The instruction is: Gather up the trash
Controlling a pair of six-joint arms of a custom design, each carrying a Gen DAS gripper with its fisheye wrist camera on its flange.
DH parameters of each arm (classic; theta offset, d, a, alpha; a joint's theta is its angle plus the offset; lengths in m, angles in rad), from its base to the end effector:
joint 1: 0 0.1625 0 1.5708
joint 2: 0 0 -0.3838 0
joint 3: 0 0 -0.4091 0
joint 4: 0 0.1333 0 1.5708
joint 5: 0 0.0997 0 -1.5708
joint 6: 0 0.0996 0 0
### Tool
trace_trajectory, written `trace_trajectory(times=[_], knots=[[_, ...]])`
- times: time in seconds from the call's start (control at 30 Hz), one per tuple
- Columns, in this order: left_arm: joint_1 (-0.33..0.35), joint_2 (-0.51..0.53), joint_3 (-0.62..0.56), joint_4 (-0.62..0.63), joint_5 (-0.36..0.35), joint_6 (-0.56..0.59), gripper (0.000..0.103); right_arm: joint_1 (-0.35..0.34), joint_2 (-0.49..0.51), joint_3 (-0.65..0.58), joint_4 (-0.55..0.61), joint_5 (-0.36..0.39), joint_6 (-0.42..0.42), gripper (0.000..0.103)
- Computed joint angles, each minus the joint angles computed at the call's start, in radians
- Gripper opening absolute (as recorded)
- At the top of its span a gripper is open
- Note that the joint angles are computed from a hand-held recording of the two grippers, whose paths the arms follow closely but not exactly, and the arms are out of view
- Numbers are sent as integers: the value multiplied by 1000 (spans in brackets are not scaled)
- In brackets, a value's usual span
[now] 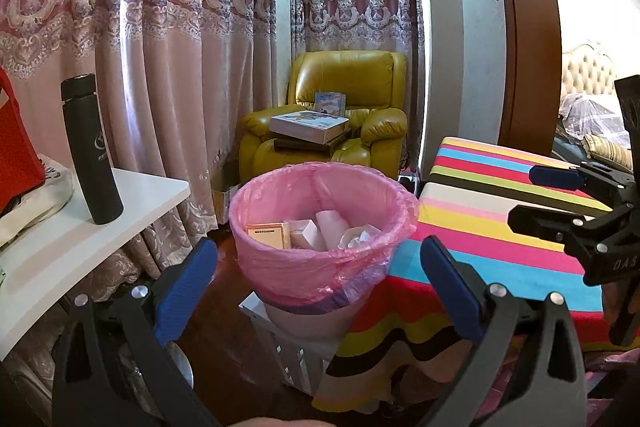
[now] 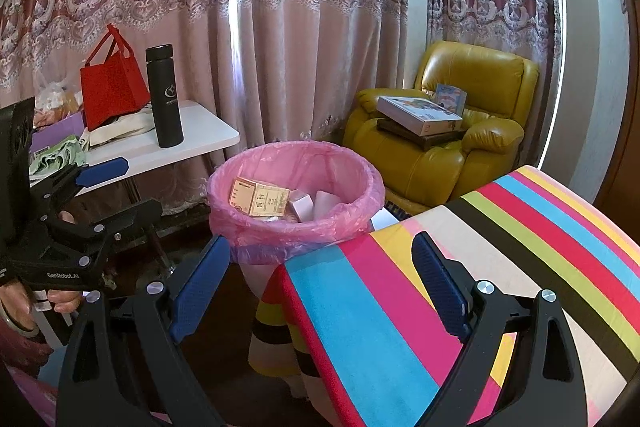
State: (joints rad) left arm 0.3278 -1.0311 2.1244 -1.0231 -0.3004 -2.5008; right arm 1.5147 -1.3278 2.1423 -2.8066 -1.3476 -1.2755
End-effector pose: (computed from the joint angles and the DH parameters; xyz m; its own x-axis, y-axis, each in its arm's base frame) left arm -0.2567 -0.3286 0.0310 -0.6071 -0.4570 -0.6501 0.5356 0.3690 -0.7596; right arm 0.1269 -0.5117 0.1896 -0.3338 -0.8821 0.3325 -0.9215 0.2310 -0.3123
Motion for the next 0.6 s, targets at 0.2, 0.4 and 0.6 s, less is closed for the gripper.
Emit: trace_trajectory(times=[0.2,0.4,0.6], knots=[[0,4,-4,11,-1,-9,98,1,1,-2,4,0,5,87],[1,7,-6,18,-1,-11,98,3,2,-3,7,-3,-1,87],[0,10,-6,19,-4,-16,98,5,3,-2,7,-6,-1,87]])
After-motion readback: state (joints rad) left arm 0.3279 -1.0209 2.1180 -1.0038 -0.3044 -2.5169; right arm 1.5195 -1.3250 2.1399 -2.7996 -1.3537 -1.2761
